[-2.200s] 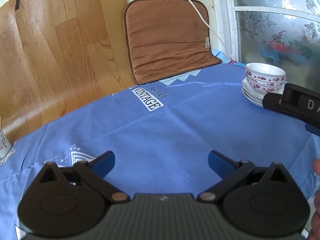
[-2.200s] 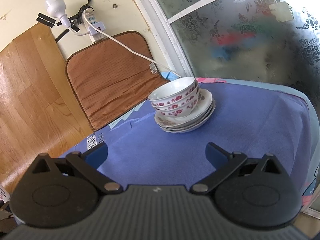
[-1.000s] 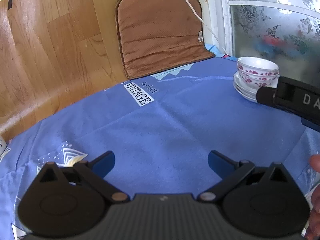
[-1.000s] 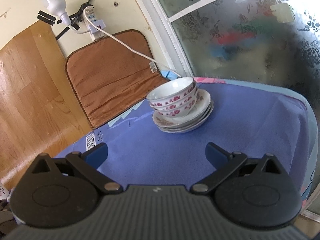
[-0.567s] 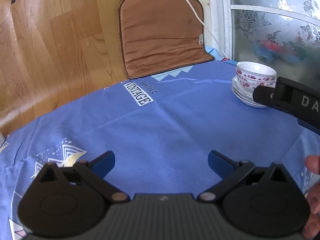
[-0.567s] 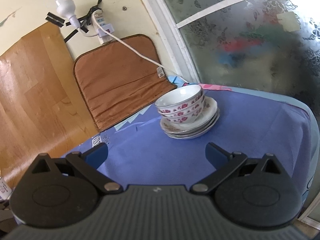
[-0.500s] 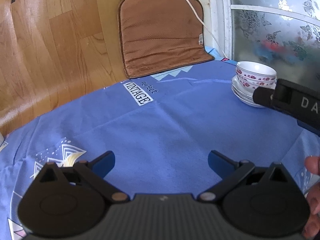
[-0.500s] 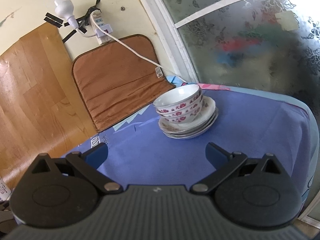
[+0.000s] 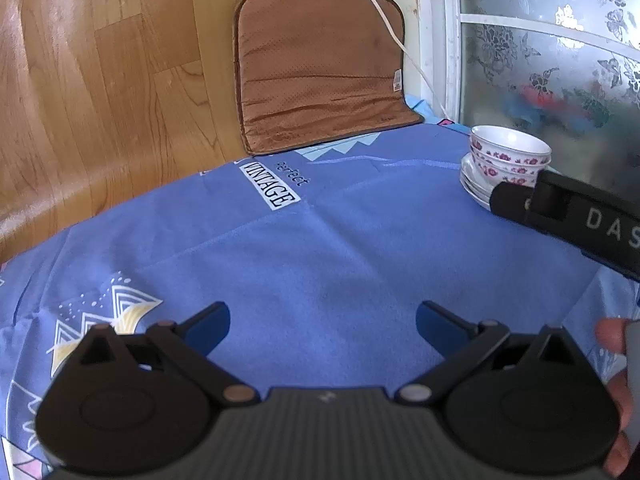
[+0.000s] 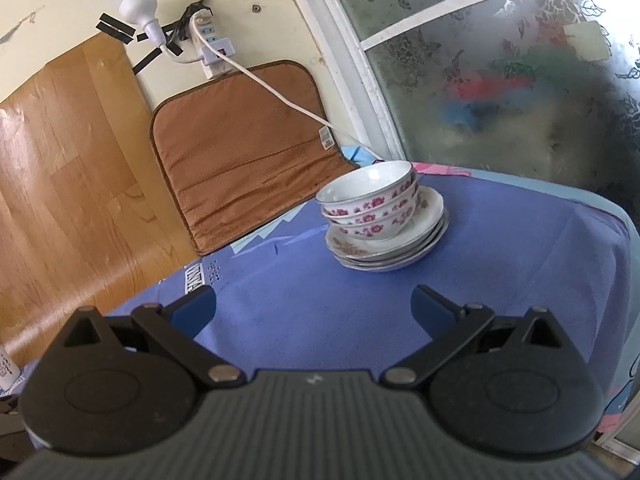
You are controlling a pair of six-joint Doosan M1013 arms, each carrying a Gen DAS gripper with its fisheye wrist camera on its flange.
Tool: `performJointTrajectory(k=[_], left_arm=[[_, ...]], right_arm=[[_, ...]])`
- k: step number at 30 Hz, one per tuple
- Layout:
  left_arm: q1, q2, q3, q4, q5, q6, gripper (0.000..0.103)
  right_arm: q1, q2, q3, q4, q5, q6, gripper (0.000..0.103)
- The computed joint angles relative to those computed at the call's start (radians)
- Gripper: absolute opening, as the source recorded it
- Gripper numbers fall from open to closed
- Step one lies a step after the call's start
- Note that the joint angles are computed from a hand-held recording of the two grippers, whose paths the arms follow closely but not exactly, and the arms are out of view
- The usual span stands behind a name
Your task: Organize plates and bowls
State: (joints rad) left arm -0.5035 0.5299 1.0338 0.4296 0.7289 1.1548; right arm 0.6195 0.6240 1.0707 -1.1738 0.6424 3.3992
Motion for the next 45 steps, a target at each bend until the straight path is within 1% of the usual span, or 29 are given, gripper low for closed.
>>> performJointTrajectory(k=[8, 18, 27, 33, 39, 45], left_arm=[[0.002, -0.007, 0.011, -0.008, -0.023, -0.006, 0.103], [0.003, -0.018, 0.025, -0.049, -0.054, 0.029, 0.103], [0.002, -0.007, 0.007, -0.039, -0.041, 0.020, 0.103], [0.003, 0.000, -0.003, -0.031, -0.024, 0.017, 0.103], [0.008, 0.005, -0.018, -0.065, 0.005, 0.036, 0.103], [0.007, -0.001, -0.013, -0.072, 0.002, 0.042, 0.103]], right_arm=[[0.002, 0.001, 0.001, -0.010, -0.003, 0.004, 0.103], [0.003, -0.004, 0.009, -0.030, -0.003, 0.023, 0.103], [0.003, -0.003, 0.008, -0.051, 0.000, 0.025, 0.103], [0.002, 0.002, 0.000, -0.035, 0.005, 0.020, 0.103], [0.003, 0.002, 0.000, -0.052, 0.009, 0.034, 0.103], [0.004, -0.002, 0.008, -0.080, 0.015, 0.065, 0.103]])
